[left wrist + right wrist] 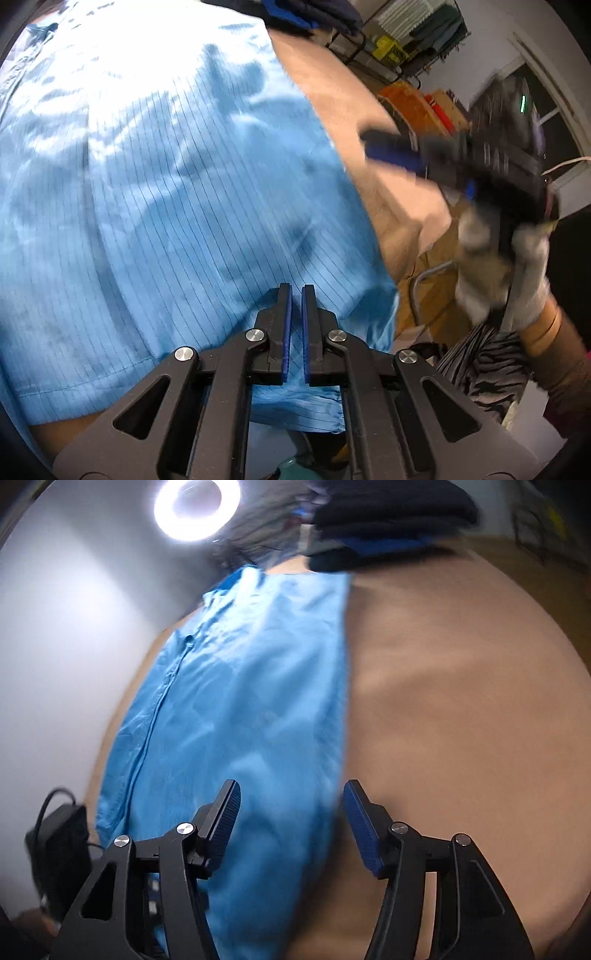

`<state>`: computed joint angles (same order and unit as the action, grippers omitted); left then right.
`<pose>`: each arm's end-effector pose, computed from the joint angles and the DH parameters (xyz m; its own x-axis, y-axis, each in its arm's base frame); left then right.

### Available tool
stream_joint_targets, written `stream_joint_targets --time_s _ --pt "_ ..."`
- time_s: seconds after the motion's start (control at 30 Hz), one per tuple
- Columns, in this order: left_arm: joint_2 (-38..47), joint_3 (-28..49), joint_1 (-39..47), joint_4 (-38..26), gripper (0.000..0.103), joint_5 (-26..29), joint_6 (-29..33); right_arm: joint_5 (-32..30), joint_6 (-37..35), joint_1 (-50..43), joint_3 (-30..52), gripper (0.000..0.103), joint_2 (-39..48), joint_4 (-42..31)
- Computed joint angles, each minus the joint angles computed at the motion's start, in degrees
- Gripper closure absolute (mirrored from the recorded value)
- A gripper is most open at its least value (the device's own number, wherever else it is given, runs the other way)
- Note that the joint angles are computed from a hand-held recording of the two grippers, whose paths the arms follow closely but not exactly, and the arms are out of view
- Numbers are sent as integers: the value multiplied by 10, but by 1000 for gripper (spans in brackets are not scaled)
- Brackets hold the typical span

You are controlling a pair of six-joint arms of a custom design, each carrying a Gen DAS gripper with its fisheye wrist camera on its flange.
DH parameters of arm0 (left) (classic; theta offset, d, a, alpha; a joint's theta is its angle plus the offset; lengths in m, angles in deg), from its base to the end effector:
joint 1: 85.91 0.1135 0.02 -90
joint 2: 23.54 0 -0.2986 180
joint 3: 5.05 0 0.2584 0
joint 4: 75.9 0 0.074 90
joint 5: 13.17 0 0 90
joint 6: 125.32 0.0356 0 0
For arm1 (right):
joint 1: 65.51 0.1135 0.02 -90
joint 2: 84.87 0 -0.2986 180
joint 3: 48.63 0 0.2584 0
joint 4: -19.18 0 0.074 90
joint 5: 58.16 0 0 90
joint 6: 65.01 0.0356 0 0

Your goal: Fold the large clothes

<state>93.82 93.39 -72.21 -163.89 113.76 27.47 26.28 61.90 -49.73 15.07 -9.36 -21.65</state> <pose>0.3664 0.0673 0.1969 -0.7444 0.5503 -0.3782 0.6625 0.5377 -0.5215 0.2537 0.0753 0.2627 -0.8081 0.3928 -0.4390 0.1977 0.8829 0.4260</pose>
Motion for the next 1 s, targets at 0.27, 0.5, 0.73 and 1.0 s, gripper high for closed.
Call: stream_joint_targets --time_s 0.27,0.5,0.73,1.0 --pt "27 54 14 12 102 40 -65 -69 143 12 -157 47 -67 145" --pt "-3 -23 -12 99 102 -13 -70 -93 159 18 -156 98 -58 160" --pt "-46 -39 19 103 102 27 -47 -17 116 51 -88 100 -59 93" --pt "6 24 38 27 102 25 -53 32 72 105 -10 101 -4 62"
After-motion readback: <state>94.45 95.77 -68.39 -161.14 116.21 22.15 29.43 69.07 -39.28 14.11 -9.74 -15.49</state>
